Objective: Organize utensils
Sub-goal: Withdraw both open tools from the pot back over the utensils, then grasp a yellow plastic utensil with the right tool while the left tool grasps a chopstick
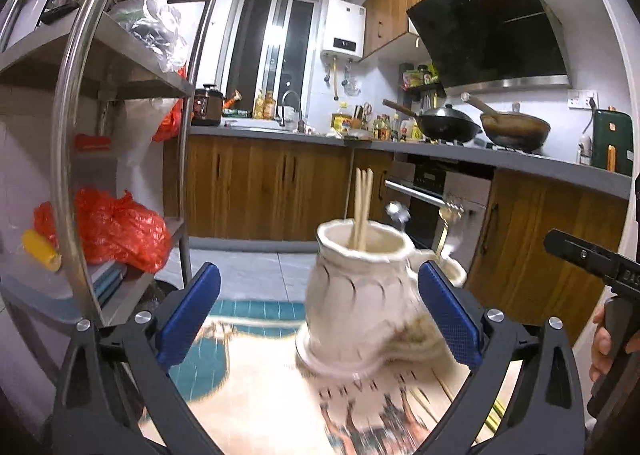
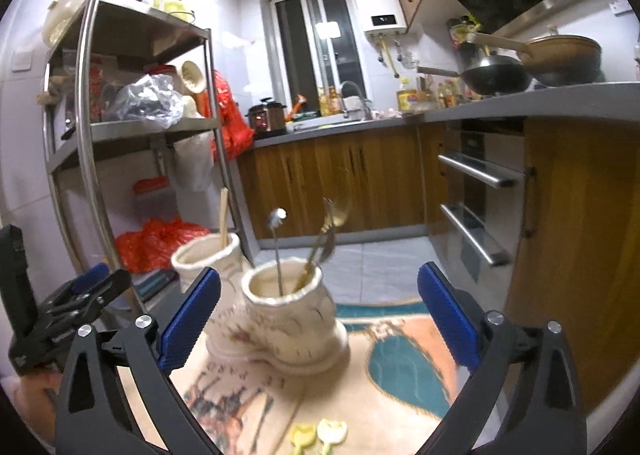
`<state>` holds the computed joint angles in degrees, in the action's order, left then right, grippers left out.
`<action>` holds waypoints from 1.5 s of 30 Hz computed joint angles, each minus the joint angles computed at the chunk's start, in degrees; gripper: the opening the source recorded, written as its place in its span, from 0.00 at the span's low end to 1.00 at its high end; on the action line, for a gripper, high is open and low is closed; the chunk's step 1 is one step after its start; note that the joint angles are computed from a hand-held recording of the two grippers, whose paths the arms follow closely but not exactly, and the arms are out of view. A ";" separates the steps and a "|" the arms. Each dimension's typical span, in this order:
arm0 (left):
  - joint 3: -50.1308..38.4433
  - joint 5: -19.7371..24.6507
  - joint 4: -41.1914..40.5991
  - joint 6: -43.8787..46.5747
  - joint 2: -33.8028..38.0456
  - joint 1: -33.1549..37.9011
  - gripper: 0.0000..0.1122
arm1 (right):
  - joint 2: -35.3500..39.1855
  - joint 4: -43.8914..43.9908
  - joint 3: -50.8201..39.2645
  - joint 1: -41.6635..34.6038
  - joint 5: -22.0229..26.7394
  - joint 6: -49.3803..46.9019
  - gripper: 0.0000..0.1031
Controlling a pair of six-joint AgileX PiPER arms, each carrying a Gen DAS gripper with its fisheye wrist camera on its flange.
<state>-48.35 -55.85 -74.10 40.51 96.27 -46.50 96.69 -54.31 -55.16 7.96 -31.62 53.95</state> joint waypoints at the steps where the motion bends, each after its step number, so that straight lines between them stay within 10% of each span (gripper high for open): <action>1: 0.16 -0.26 -0.78 0.17 0.00 -0.75 0.87 | -0.66 -0.07 1.04 -0.27 0.50 -0.14 0.95; 22: -0.81 3.53 -12.63 4.47 3.96 -8.71 0.87 | -1.01 -17.00 9.63 -2.46 6.86 9.68 0.95; 33: -6.35 13.46 -17.00 8.47 9.70 -5.95 0.87 | 3.17 -25.37 7.18 -1.10 8.84 15.40 0.93; 45: -10.65 19.10 -23.51 17.11 13.28 -4.26 0.81 | 7.24 -43.59 2.84 -1.50 1.65 29.92 0.38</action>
<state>-58.99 -36.76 -97.60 57.63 109.55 -50.76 103.93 -97.90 -52.32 6.46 -29.97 83.87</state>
